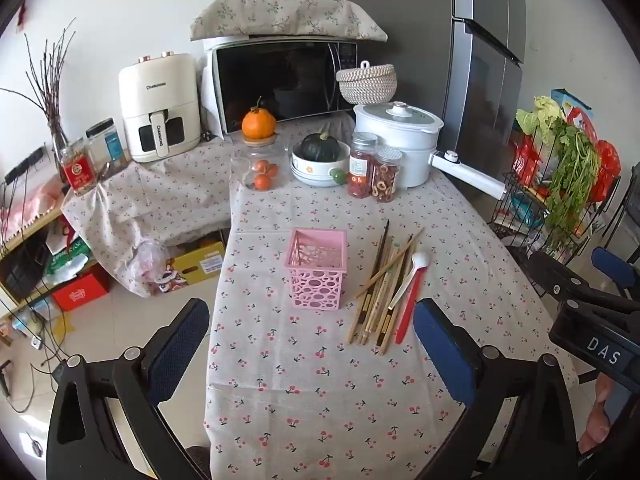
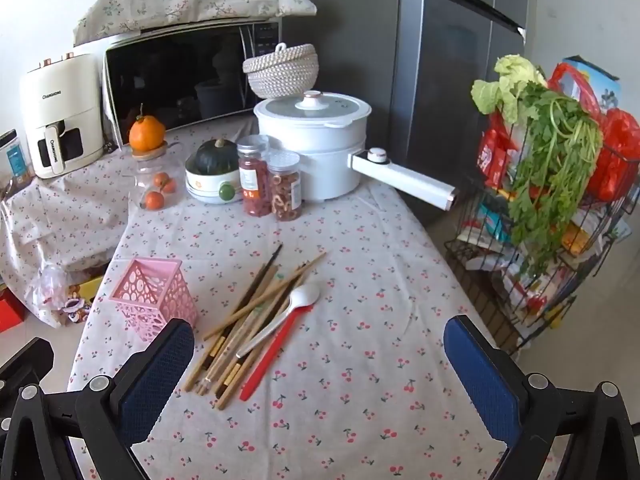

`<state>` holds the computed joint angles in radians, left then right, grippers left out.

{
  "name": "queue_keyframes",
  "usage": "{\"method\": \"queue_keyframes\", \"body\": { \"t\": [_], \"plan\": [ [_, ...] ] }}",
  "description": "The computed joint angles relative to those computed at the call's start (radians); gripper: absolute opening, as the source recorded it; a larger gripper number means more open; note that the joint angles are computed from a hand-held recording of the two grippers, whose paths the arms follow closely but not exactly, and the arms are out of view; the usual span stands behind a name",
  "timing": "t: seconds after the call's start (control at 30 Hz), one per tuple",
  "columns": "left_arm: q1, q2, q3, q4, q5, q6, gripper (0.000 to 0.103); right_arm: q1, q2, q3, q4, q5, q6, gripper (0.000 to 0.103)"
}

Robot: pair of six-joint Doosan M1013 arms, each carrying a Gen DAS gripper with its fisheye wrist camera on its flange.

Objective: Organize utensils

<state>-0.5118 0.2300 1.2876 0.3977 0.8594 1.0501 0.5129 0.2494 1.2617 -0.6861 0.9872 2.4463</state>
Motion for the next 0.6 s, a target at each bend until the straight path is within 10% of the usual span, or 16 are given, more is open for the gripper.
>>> {"method": "queue_keyframes", "body": {
  "t": [0.6],
  "plan": [
    [0.006, 0.031, -0.034, -0.046, 0.003, 0.032, 0.103, -0.028, 0.003, 0.005, 0.039, -0.005, 0.006, 0.103]
  ]
}}
